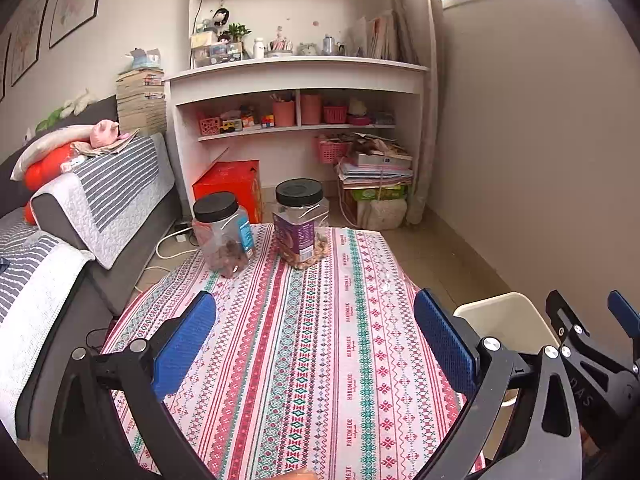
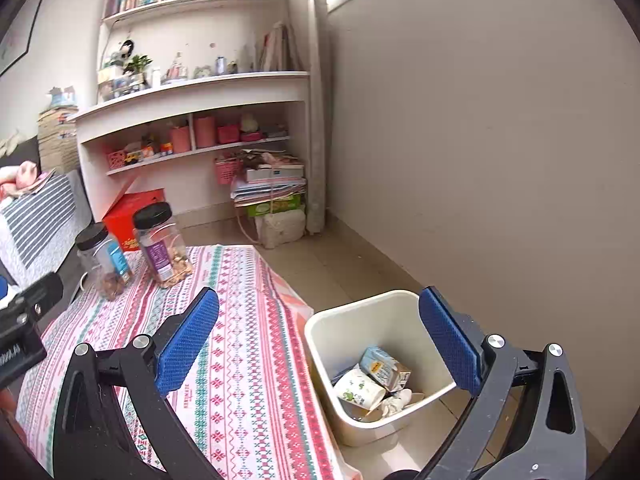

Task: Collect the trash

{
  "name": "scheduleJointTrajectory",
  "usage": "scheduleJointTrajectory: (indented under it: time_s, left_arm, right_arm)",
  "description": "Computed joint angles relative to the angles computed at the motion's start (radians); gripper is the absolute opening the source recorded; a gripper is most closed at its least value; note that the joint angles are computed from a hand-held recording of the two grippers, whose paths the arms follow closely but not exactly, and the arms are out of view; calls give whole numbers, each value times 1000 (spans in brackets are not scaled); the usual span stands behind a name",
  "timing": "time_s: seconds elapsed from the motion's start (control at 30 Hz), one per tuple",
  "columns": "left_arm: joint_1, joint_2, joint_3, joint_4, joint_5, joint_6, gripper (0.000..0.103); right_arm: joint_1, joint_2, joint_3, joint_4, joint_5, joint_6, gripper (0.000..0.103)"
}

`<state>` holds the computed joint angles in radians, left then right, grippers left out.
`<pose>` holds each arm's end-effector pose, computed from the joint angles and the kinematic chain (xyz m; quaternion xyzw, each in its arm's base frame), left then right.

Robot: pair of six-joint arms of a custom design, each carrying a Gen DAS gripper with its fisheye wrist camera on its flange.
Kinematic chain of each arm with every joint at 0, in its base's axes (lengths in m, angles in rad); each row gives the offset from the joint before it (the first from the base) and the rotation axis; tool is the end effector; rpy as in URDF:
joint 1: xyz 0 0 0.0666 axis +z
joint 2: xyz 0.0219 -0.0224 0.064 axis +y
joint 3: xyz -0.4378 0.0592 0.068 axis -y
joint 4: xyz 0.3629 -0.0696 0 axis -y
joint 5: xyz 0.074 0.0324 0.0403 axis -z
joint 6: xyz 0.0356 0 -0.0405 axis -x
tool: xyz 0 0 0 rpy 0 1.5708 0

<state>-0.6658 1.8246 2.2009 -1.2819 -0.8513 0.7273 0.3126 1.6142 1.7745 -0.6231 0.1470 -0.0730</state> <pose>0.4843 -0.3469 0.5939 -0.1612 0.8563 0.1086 0.4785 0.5391 0.1683 0.5740 -0.0630 0.8467 0.0392 0.5269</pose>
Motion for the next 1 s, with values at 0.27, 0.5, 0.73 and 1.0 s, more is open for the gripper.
scheduleJointTrajectory:
  time_s: [0.27, 0.5, 0.73, 1.0]
  left_arm:
    - [19, -19, -44, -11, 52, 36, 96]
    - [10, -14, -47, -24, 28, 35, 96]
    - [7, -9, -38, -29, 25, 37, 96]
    - [10, -6, -32, -39, 28, 55, 96]
  right_arm:
    - [13, 10, 8, 5, 2, -15, 96]
    - [8, 16, 19, -22, -15, -19, 96]
    - [2, 17, 22, -31, -20, -22, 96]
    - [3, 19, 23, -38, -23, -23, 96]
